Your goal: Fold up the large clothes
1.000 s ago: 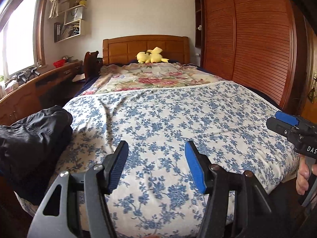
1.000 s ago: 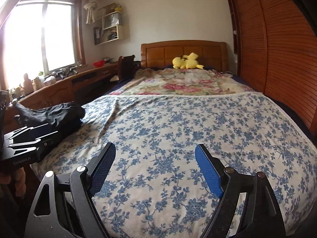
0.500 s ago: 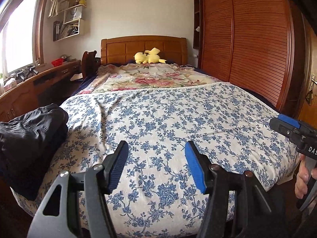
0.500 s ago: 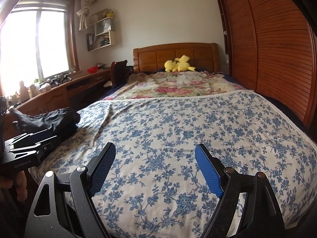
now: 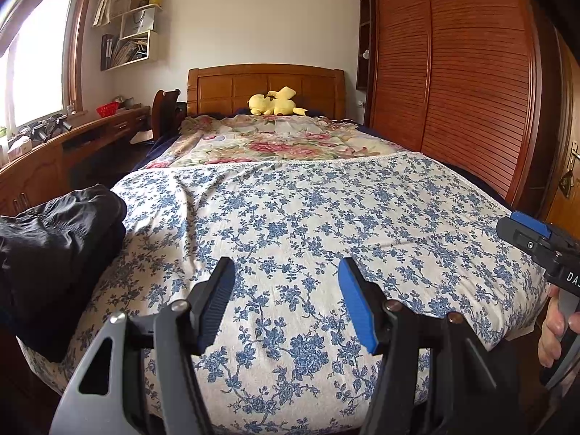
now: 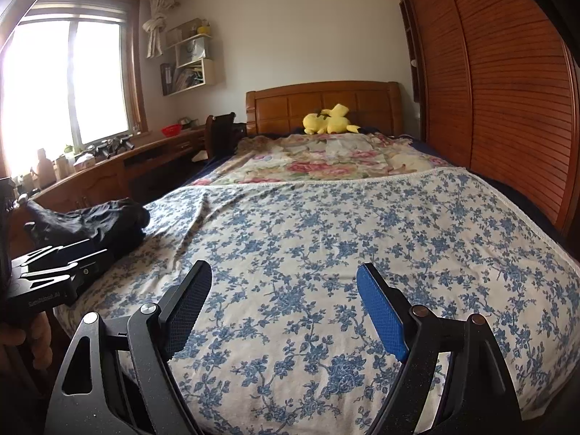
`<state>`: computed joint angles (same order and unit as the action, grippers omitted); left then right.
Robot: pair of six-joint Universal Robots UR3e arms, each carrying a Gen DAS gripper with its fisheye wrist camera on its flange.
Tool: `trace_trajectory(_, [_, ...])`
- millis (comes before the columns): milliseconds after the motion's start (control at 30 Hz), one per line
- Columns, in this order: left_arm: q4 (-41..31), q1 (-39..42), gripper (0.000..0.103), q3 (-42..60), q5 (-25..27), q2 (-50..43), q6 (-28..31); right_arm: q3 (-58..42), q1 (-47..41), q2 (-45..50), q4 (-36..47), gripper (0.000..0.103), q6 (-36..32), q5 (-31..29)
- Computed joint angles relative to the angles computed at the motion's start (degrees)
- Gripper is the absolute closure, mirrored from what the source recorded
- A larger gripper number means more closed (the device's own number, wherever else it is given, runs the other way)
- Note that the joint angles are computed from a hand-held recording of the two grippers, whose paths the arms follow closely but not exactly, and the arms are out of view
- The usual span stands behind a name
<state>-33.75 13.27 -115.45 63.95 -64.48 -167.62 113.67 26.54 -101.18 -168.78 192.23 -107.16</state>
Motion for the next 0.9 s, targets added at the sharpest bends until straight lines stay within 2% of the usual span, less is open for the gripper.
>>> trace_trajectory(900, [-0.32, 0.09, 0.044, -0.8, -0.16, 0.46, 1.11, 0.76, 0.54, 0.37, -1.21, 0.019, 0.51, -0.66])
